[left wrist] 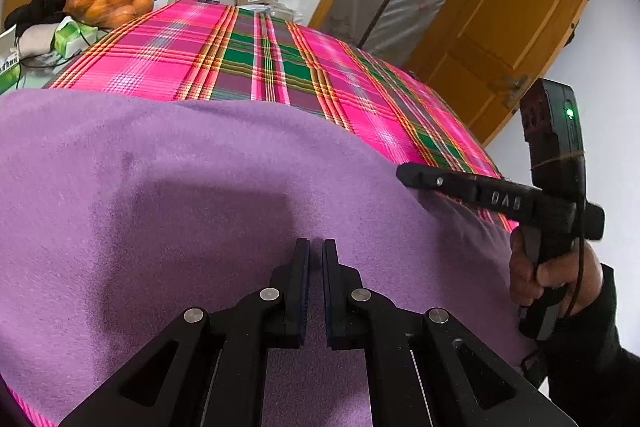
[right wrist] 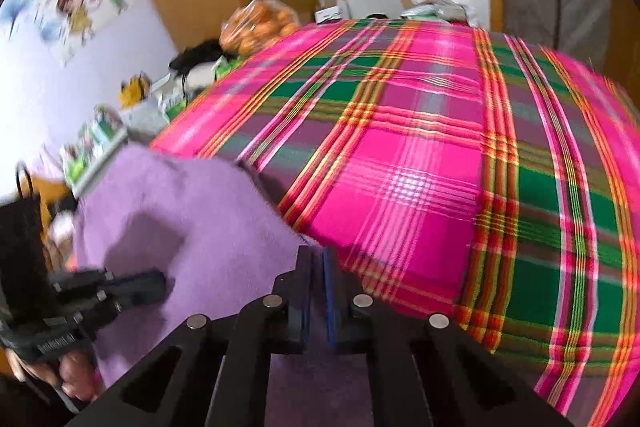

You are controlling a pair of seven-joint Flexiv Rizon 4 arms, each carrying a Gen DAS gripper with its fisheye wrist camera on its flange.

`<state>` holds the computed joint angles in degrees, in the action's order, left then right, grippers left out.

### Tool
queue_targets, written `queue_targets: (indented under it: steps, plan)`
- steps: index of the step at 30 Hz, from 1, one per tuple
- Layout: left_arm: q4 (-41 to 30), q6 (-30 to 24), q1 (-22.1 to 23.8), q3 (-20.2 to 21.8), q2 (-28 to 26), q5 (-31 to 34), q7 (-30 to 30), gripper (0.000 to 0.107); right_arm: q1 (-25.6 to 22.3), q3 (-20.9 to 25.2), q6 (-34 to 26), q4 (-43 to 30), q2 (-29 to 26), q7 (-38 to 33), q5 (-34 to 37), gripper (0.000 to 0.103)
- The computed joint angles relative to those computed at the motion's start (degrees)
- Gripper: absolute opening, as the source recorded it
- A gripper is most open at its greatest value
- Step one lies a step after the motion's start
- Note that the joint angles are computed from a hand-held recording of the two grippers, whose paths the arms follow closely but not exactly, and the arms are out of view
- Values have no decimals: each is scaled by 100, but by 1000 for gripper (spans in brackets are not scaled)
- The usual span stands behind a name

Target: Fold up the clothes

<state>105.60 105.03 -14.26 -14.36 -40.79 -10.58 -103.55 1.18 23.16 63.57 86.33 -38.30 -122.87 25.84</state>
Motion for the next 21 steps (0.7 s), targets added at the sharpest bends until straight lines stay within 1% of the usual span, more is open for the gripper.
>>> queue_targets:
  steps: [2, 3, 5, 7, 9, 11, 13, 15, 16, 17, 18, 19, 20, 21]
  plan:
    - [13, 20, 26, -29, -3, 14, -9, 5, -153, 70, -351, -243, -100, 222, 208, 6]
    - [24, 35, 58, -60, -6, 30, -13, 5, -181, 21, -435, -318, -124, 446, 327, 6]
    - [47, 58, 75, -74, 1, 48, -24, 5, -279, 32, -531, -420, -143, 675, 588, 7]
    - [52, 58, -12, 27, 24, 26, -28, 6, -575, 207, -673, -426, -75, 588, 1015, 8]
    - [46, 56, -156, 193, 49, -30, -29, 6, -871, 413, -775, -263, 96, 149, 1465, 8]
    - [76, 68, -369, 447, 97, -139, -50, 6, -974, 428, -940, -119, 234, -69, 1765, 7]
    - [126, 80, -529, 646, 143, -248, -75, 6, -980, 325, -1112, 15, 317, -107, 1938, 8]
    - [219, 83, -683, 854, 209, -377, -120, 6, -837, 54, -1097, 93, 320, 91, 1975, 7]
    - [286, 104, -776, 986, 254, -446, -143, 6, -879, 7, -1110, 88, 300, 133, 2124, 0]
    - [353, 125, -873, 1119, 296, -518, -162, 6, -920, -39, -1100, 90, 285, 179, 2264, 0]
    - [419, 144, -972, 1252, 335, -594, -177, 6, -919, -103, -921, 162, 331, 219, 2393, 0]
    - [485, 164, -1074, 1386, 373, -675, -189, 6, -918, -158, -727, 235, 375, 260, 2508, 3]
    - [570, 197, -1185, 1543, 408, -789, -224, 6, -892, -208, -459, 354, 445, 273, 2594, 3]
    - [652, 228, -1297, 1697, 439, -909, -252, 6, -973, -190, -329, 421, 487, 259, 2759, 3]
